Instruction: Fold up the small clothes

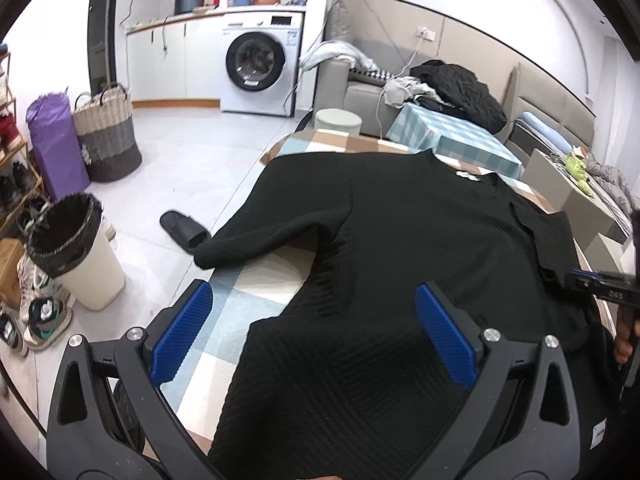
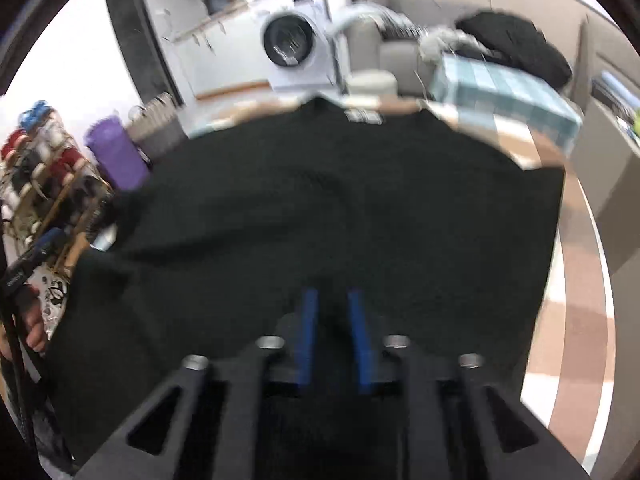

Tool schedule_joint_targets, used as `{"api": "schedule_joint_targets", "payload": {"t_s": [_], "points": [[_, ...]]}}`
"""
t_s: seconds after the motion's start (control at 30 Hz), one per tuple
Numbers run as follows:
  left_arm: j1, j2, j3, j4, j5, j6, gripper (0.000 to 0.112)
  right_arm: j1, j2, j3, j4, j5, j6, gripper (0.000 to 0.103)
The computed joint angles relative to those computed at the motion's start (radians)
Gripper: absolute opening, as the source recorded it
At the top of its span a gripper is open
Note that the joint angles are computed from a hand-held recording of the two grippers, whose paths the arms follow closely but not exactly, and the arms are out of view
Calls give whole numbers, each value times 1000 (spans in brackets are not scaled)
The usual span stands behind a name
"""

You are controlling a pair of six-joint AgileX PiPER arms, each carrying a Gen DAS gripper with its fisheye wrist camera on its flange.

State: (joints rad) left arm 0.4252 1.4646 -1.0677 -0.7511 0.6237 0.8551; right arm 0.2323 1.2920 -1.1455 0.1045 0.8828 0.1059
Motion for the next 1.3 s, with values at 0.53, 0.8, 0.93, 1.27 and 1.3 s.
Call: {"api": "schedule_joint_targets", "payload": {"t_s": [0.53, 0.8, 0.93, 1.27, 1.3], "points": [[200, 441, -473, -10, 337, -336, 84, -73, -255, 124, -65, 35, 219, 44], [153, 641, -693, 82, 364, -508, 34, 84, -363, 149, -216, 82, 474, 47], [117, 631, -662, 103, 280, -506, 11, 88, -393, 164, -240, 106, 508, 47], [-39, 493, -756, 193, 144, -489, 2, 69, -481, 196, -250, 144, 553, 47], [-75, 489, -787, 198, 142, -481, 2, 80, -490, 195, -261, 155, 571, 47]]}}
